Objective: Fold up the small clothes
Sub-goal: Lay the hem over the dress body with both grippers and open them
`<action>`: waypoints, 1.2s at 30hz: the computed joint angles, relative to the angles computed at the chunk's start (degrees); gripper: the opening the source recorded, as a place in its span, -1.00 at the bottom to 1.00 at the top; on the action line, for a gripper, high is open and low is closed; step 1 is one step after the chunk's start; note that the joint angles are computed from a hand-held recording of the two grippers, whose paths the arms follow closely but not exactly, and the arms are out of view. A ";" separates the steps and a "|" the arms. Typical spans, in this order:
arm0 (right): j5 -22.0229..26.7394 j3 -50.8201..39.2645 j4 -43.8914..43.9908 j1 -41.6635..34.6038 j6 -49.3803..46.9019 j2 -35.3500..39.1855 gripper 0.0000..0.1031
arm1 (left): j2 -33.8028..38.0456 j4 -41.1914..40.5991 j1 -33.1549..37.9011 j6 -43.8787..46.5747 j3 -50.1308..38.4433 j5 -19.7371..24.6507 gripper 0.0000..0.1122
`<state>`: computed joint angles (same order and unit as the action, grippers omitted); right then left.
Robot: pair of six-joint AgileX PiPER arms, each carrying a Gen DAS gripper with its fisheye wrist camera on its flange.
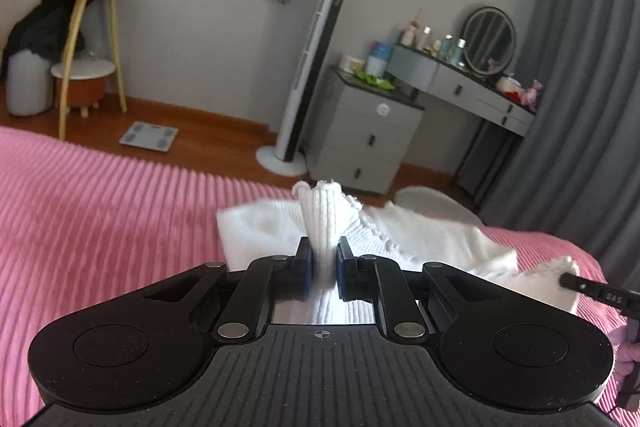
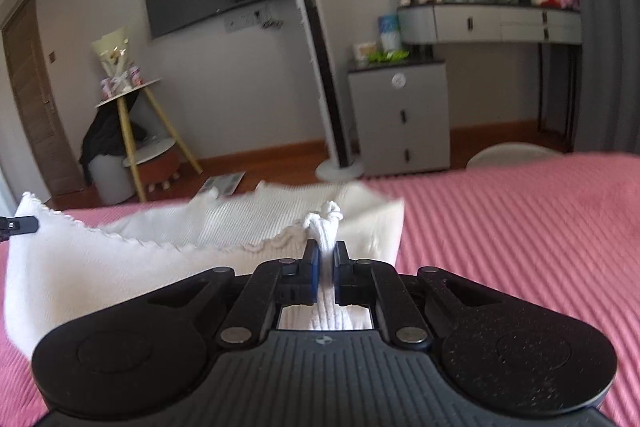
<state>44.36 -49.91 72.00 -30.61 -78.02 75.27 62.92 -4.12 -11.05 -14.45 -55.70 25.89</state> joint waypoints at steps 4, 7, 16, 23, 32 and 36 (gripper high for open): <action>-10.59 -6.97 -2.58 8.54 5.20 6.33 -0.88 | 9.02 9.88 -0.88 -8.71 -7.58 -0.35 -0.76; -17.67 -13.16 -6.72 14.58 9.97 12.02 -0.88 | 16.07 16.46 -1.03 -13.88 -12.80 -1.18 -0.76; -24.15 -32.88 -37.28 24.52 40.89 29.09 -0.88 | 32.59 25.81 -0.26 -20.53 -26.30 0.74 -0.75; -23.06 -36.09 -44.32 25.52 48.86 33.65 -0.69 | 38.17 31.82 -1.05 -28.30 -29.56 7.63 -0.69; -6.55 -0.94 -3.84 5.04 14.34 5.54 -0.18 | 9.22 0.58 4.21 -5.85 -1.40 3.43 -0.06; 1.14 8.06 -2.47 -2.62 12.19 1.10 -0.18 | 2.20 -2.55 3.35 -8.24 6.20 6.48 -0.03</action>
